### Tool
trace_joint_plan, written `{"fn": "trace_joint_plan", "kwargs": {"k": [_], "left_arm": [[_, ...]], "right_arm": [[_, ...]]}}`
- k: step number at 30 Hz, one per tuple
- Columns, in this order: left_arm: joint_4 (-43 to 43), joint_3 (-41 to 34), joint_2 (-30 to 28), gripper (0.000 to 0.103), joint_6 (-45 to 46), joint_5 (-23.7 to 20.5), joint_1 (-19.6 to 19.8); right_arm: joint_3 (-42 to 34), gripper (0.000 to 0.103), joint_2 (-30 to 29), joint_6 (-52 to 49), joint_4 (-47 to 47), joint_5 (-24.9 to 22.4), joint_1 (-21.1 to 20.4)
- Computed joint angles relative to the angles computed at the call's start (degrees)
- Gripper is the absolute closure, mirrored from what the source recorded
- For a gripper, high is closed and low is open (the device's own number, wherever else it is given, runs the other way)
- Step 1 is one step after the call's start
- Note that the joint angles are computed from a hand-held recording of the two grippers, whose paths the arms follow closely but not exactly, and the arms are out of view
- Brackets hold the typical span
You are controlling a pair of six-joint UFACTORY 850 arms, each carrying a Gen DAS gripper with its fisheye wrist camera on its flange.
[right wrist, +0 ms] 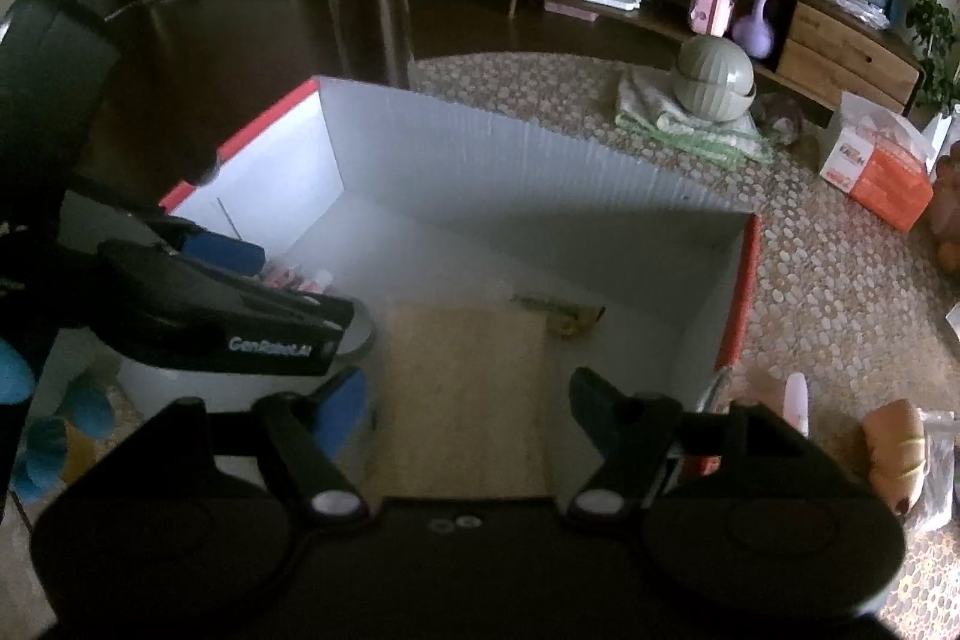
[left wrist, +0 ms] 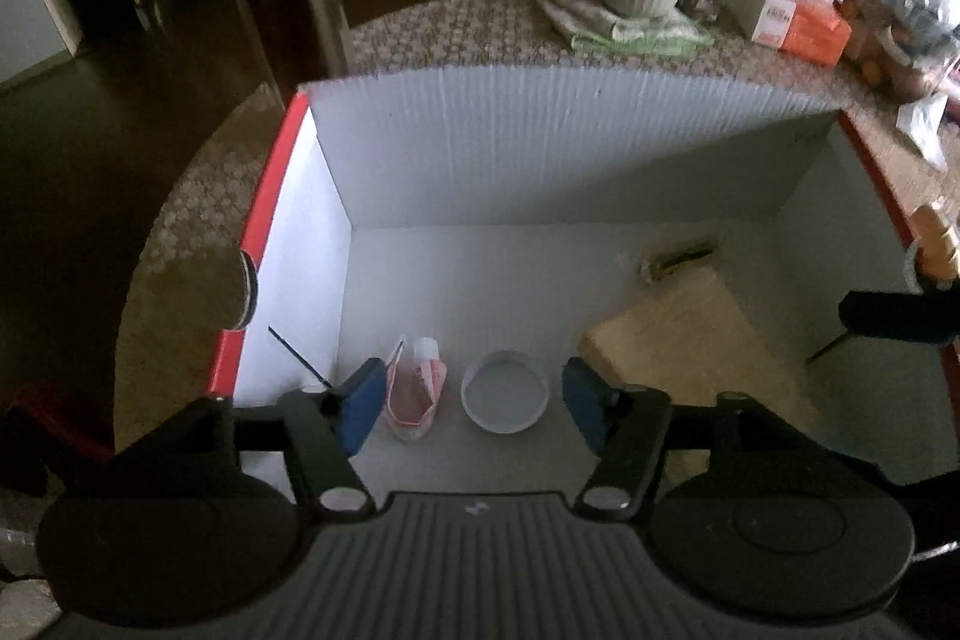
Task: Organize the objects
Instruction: 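Open both tools to drop the packet and bread into the shoebox, then withdraw both tools from the shoebox back over the table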
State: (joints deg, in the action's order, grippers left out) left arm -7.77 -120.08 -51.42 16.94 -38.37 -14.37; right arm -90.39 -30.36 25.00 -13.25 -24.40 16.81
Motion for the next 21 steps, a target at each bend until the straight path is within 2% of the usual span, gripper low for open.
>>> {"fn": "trace_joint_plan", "kwargs": {"k": [2,11,21], "left_arm": [[0.5,1.3,1.2,0.029,-1.5,1.0,-0.2],[-1.6,11.1,8.6,0.029,-0.6,7.7,-0.6],[-6.9,23.2,18.5,0.029,5.3,15.5,-1.9]], "right_arm": [[1.2,0.028,1.2,0.0,0.0,0.7,0.0],[6.6,0.028,6.7,4.2,-4.4,3.2,0.3],[15.0,0.028,14.1,6.7,-5.8,7.9,-0.3]]}}
